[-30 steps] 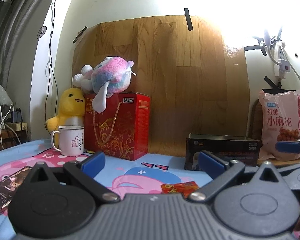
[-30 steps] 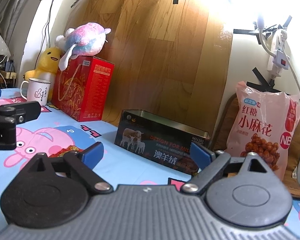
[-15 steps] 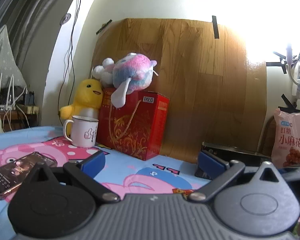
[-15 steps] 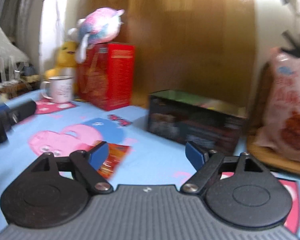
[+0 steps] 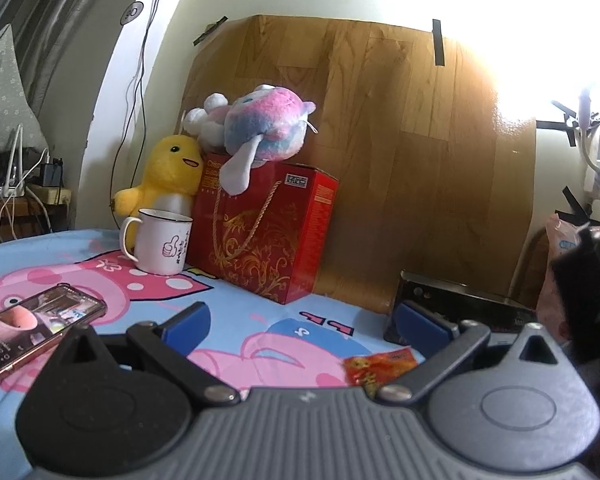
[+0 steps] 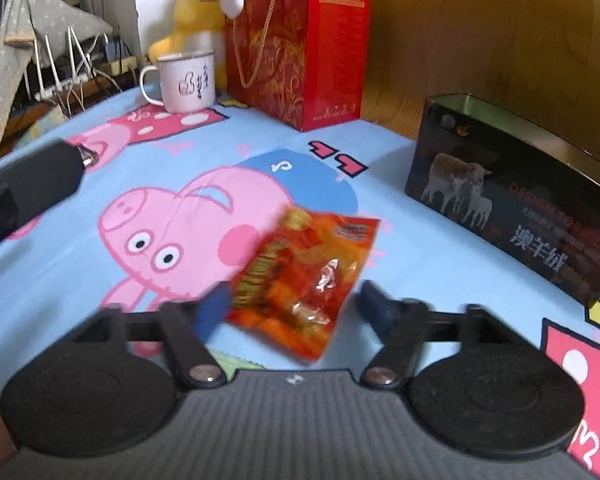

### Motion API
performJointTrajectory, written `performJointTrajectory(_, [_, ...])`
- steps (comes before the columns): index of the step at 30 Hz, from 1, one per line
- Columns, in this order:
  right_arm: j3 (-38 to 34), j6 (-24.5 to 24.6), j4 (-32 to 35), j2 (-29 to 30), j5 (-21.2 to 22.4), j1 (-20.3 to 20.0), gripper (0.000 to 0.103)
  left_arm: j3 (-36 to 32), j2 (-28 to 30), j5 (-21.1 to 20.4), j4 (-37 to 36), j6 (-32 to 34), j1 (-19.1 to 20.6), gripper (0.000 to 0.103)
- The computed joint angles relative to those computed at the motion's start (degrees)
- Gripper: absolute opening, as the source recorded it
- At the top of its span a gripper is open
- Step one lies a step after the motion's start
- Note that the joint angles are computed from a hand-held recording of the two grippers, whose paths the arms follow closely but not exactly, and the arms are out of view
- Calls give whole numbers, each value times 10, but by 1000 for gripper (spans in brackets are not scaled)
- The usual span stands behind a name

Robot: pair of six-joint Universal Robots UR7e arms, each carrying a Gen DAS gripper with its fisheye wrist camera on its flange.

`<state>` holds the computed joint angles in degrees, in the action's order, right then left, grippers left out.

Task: Organize snacks
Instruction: 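Lower the right gripper onto the orange spicy snack packet and close, then lift the orange packet with the right gripper toward the left gripper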

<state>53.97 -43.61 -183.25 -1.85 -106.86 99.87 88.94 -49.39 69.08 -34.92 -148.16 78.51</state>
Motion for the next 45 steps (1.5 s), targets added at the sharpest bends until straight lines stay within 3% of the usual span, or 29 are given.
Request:
performJointTrajectory(4, [38,55,-24,-31,10,-14,37,-6,2,-1,14,-1,-1,103])
performJointTrajectory(8, [102,110,-72,-71,21,-35,34,-21,7,-4,44,-1,-2,103])
performJointTrajectory(15, [215,157,-181,-119,66,-64,32,-30,15,-14,61,23,-7,103])
performJointTrajectory(17, [230,160,-203,-122,88,-71,32,-32,17,-18,64,30,-9,103])
performJointTrajectory(23, [227,157,-205,-119,97,-73,33,-42,24,-32,75,41,-13,103])
performJointTrajectory(28, [235,131,-218,-120,109,-72,26,-63,30,-39,112,27,-13,103])
performJointTrajectory(33, [243,101,-216,-123,130,-74,25,-103,39,-25,189,-9,-6,103])
performJointTrajectory(39, [248,102,-213,-126,142,-76,25,-155,60,-24,274,-33,-7,103])
performJointTrajectory(45, [250,107,-211,-128,144,-77,25,-223,87,10,354,-61,-9,103])
